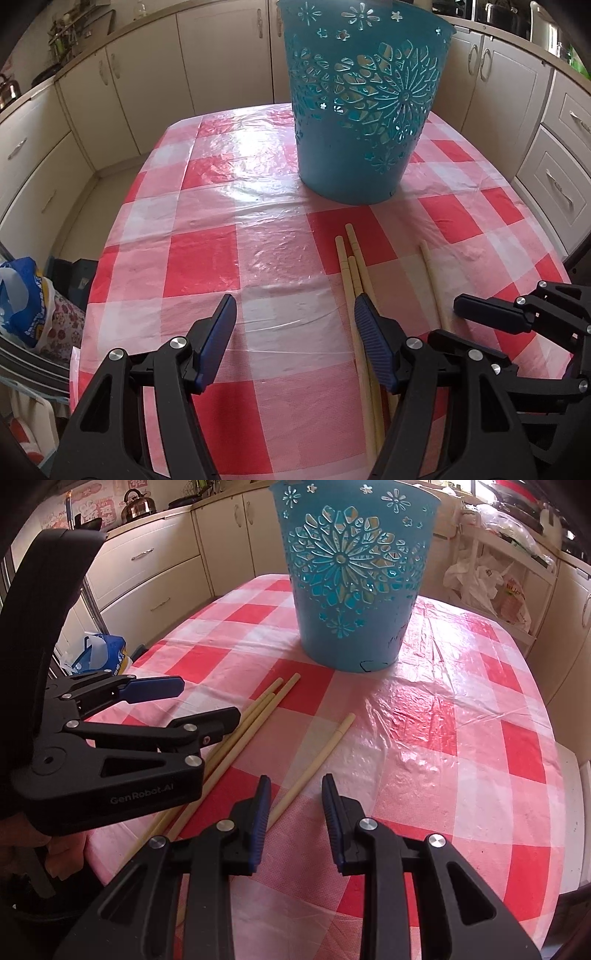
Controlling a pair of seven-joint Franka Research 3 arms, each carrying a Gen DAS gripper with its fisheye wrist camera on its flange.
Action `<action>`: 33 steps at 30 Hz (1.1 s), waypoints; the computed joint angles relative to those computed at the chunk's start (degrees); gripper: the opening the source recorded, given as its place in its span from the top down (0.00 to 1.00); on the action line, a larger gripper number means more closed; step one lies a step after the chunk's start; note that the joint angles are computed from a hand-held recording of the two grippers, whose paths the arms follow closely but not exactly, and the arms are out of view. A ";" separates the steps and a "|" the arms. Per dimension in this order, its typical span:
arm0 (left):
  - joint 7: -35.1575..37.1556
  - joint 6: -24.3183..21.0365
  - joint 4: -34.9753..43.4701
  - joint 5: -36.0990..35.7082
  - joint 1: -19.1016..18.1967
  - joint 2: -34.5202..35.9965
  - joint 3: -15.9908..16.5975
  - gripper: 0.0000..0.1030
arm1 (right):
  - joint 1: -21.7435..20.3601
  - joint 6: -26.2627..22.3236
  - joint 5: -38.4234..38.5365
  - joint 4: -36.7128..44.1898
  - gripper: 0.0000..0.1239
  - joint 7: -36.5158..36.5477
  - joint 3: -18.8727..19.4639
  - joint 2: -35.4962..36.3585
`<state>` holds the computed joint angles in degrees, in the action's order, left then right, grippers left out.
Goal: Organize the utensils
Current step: 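Lower the left gripper onto one chopstick and close on it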
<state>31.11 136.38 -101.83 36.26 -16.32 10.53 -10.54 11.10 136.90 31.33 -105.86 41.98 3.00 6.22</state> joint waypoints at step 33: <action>3.75 0.69 3.64 -3.14 0.54 3.16 0.79 0.50 | 0.23 2.19 -1.82 2.51 0.74 2.08 0.21 2.64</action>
<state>34.86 137.07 -98.19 33.12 -15.78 13.69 -9.74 11.32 139.09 29.51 -103.35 44.06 3.21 8.86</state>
